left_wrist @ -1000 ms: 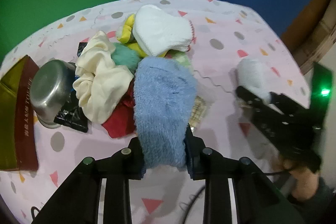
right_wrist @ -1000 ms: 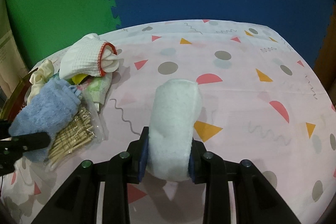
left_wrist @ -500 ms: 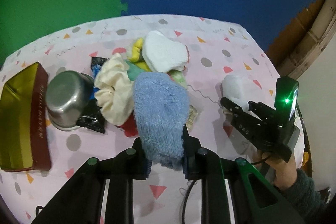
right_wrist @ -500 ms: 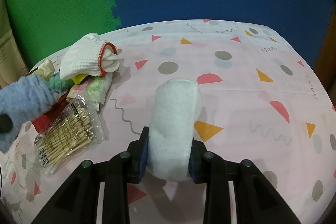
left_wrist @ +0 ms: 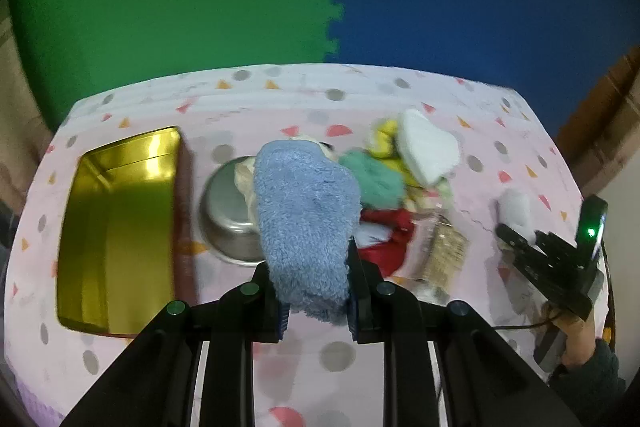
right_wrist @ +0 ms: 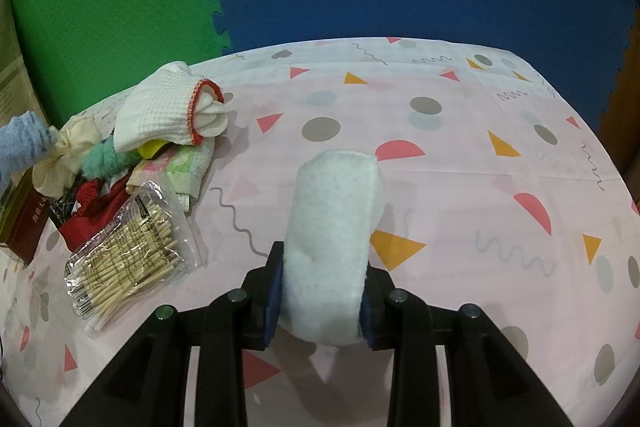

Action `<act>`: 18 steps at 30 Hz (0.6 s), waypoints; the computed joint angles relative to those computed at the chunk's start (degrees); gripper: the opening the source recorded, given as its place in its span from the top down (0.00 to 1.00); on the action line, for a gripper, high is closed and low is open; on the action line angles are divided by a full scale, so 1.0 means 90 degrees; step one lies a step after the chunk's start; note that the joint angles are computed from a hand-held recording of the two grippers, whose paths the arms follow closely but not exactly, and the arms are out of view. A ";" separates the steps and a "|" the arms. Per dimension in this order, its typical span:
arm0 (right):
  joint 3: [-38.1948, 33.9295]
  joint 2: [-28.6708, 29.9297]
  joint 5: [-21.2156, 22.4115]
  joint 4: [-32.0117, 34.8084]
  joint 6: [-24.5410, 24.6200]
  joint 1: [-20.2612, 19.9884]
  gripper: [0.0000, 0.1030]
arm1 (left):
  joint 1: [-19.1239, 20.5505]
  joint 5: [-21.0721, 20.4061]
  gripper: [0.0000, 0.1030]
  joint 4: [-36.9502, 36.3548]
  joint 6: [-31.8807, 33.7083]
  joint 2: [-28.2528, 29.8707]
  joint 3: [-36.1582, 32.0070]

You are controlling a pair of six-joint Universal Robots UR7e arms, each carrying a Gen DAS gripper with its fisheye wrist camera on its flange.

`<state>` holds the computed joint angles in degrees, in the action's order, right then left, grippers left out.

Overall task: Organize soft objects
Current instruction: 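Carry the blue towel into the gold tin and open the left gripper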

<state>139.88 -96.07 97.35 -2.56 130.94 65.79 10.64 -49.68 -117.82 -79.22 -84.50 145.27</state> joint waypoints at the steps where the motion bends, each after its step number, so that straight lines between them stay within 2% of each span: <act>1: -0.0001 0.0008 0.0019 -0.0015 -0.0004 0.0012 0.69 | -0.0014 0.0001 0.81 0.0098 -0.0059 -0.0175 0.0053; 10: 0.0026 0.0013 0.0151 -0.0097 -0.0037 0.0099 0.68 | -0.0104 0.0182 0.81 0.1565 -0.0880 -0.1181 0.0125; 18: 0.0031 0.0009 0.0234 -0.0123 -0.0059 0.0149 0.68 | 0.0486 0.0434 0.81 0.2967 -0.1364 -0.1922 0.0144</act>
<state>140.16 -95.99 99.45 -3.67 130.40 67.13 15.01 -45.78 -91.11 -91.50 -101.80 146.57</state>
